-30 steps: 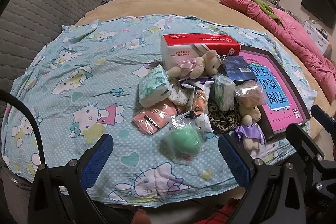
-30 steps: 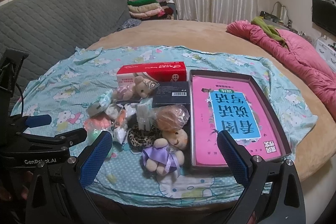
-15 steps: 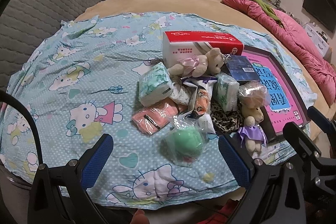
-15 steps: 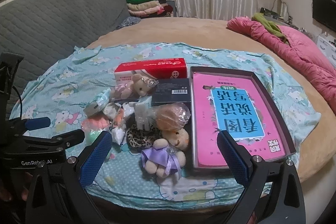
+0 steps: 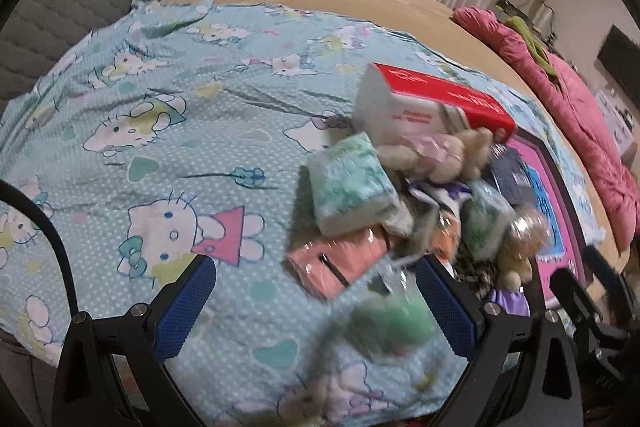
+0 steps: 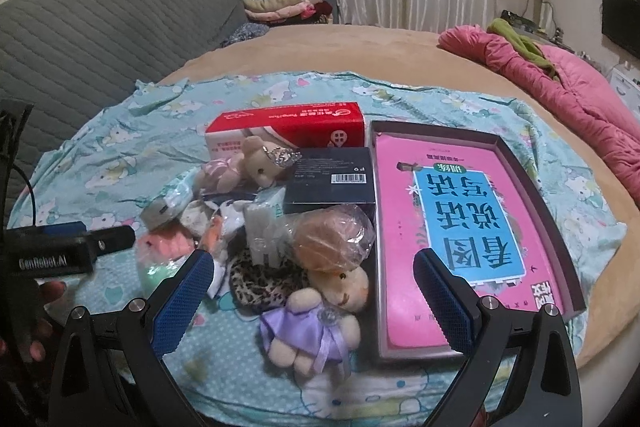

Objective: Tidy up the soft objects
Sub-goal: 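Grasp the green tissue pack with left tool while right tool grasps the bun bag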

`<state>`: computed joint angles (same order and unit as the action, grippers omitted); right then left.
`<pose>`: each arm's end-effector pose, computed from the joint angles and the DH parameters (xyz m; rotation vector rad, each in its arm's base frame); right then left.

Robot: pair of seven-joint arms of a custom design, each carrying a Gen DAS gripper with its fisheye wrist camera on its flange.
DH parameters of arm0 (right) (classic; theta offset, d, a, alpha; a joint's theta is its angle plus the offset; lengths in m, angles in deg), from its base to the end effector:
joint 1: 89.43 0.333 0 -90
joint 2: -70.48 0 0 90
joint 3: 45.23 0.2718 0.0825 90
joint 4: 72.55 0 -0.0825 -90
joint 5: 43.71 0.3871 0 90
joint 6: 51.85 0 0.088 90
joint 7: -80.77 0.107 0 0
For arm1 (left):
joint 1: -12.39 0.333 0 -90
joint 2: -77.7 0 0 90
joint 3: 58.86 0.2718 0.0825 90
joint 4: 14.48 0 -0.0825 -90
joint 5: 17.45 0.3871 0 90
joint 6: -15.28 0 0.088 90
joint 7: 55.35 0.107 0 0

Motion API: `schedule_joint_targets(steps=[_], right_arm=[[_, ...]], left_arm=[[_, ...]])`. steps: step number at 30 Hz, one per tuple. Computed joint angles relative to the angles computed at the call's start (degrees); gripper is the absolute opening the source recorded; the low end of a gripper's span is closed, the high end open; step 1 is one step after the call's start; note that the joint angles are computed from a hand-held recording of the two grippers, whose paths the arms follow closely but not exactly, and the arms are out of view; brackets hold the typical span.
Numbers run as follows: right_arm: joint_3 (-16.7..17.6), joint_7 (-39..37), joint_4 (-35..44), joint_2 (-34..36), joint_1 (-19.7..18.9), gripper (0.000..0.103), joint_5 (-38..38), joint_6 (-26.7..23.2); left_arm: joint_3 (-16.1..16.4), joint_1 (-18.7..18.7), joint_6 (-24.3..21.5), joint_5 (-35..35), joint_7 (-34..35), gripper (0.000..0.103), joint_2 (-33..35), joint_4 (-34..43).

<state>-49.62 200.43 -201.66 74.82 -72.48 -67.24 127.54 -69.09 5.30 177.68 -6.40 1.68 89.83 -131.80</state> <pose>0.5523 0.1590 0.3750 -1.8093 1.6154 -0.6100 0.5904 -0.1909 0.3589 -2.0819 1.8429 -0.7424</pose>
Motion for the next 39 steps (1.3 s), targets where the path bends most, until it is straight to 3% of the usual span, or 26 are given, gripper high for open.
schedule_joint_targets(steps=[2, 4, 8, 12, 16, 21, 24, 26, 28, 32, 34, 37, 39], right_arm=[[-1.6, 2.1, 1.4, 1.2, 0.8, 0.1, -3.4, -0.6], [-0.6, -0.7, 2.3, 2.4, -0.2, 0.1, -0.6, -0.5], [-3.1, -0.8, 4.1, 4.3, 1.6, 0.1, -1.2, -0.9], [-1.8, -5.5, 5.4, 6.1, 0.6, 0.1, 5.0, -0.4], [-4.1, -8.3, 7.1, 8.1, 3.0, 0.1, 7.2, -0.3], [-3.4, -14.3, 8.5, 9.9, 2.9, 0.097, 12.1, -0.6], [-2.7, -18.2, 8.8, 10.7, 2.8, 0.092, 14.6, 0.7], [1.6, -23.2, 9.3, 11.3, -0.8, 0.078, 18.2, 1.4], [2.7, -26.4, 10.3, 11.9, -1.4, 0.066, 19.7, -0.4], [0.0, -28.6, 10.0, 12.1, 1.4, 0.057, 21.1, 0.5], [2.2, -31.6, 9.2, 11.5, -0.4, 0.056, 24.1, 1.5], [-0.1, -32.8, 7.9, 10.4, 1.9, 0.055, 25.1, 3.5], [2.1, -34.8, 6.5, 9.4, 0.1, 0.055, 27.5, 5.6]], left_arm=[[-1.4, 1.5, -0.9, -3.9, 3.2, 0.101, 2.2, 2.6], [-2.2, 2.2, -1.6, -6.2, 5.3, 0.101, 4.6, 5.4], [-2.9, 2.6, -1.8, -8.3, 7.6, 0.1, 8.6, 10.4], [-3.9, 3.1, -2.8, -10.0, 9.8, 0.096, 12.4, 15.0], [-3.6, 2.6, -3.4, -10.1, 10.4, 0.093, 14.6, 17.8], [-4.6, 3.6, -3.9, -12.0, 11.8, 0.086, 16.4, 19.5], [-5.0, 3.9, -4.3, -12.6, 12.6, 0.076, 17.3, 20.5], [-5.1, 3.9, -4.2, -12.8, 13.1, 0.073, 17.6, 20.8], [-5.0, 3.8, -4.3, -12.8, 13.4, 0.066, 17.9, 21.1], [-5.4, 4.1, -4.5, -13.3, 14.4, 0.056, 18.3, 21.5], [-6.1, 4.8, -4.3, -14.3, 15.6, 0.052, 18.3, 21.2], [-7.3, 6.0, -3.2, -16.2, 17.4, 0.05, 17.8, 20.2], [-7.1, 6.0, -2.4, -16.4, 17.7, 0.048, 16.9, 19.1]])
